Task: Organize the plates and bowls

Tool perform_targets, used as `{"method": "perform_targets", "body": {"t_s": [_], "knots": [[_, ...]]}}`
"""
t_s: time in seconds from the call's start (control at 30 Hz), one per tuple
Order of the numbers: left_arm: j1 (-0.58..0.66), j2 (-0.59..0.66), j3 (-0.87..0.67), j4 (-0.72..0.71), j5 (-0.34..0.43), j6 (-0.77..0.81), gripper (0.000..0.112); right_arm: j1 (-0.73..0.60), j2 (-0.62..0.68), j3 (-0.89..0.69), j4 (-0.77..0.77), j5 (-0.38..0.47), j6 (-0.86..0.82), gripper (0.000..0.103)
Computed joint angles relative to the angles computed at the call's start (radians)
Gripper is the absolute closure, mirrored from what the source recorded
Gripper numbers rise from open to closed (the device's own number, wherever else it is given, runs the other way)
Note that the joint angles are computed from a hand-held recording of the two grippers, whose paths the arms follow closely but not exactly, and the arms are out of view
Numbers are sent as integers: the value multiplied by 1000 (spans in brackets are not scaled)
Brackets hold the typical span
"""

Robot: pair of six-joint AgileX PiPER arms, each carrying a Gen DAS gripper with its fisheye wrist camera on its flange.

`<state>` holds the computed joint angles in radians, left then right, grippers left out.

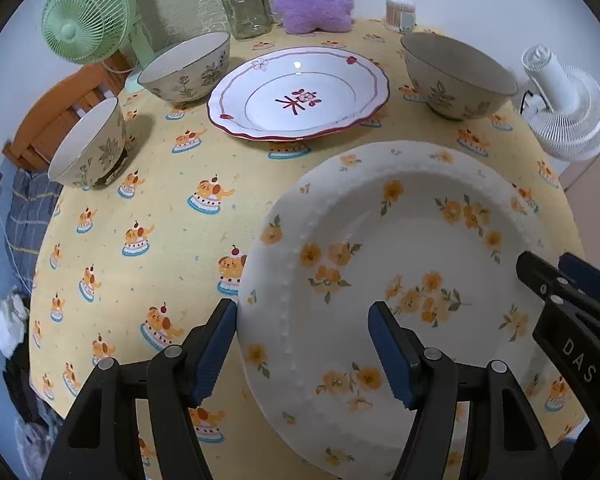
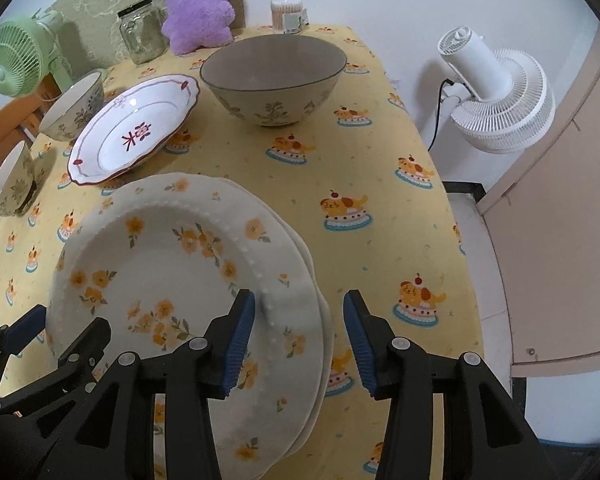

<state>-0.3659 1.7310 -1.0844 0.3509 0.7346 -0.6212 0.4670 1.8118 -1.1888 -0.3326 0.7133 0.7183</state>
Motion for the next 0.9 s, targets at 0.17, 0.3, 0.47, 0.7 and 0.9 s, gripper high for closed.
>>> {"method": "perform_targets", "body": {"t_s": [0.17, 0.3, 0.47, 0.7, 0.9], "knots": [[36, -10, 3, -73, -18, 89, 44, 14, 1, -16, -12, 15, 14, 53], [76, -30, 7, -158, -30, 209, 43, 35, -4, -42, -21, 37, 36, 53], [153, -75, 0, -259, -38, 389, 41, 80, -11, -90, -29, 73, 99, 53], [329, -57, -83, -457, -17, 737, 40, 179, 50, -245, -71, 163, 263, 44], [452, 28, -248, -577, 34, 982, 38, 224, 140, -416, -130, 246, 390, 42]]}}
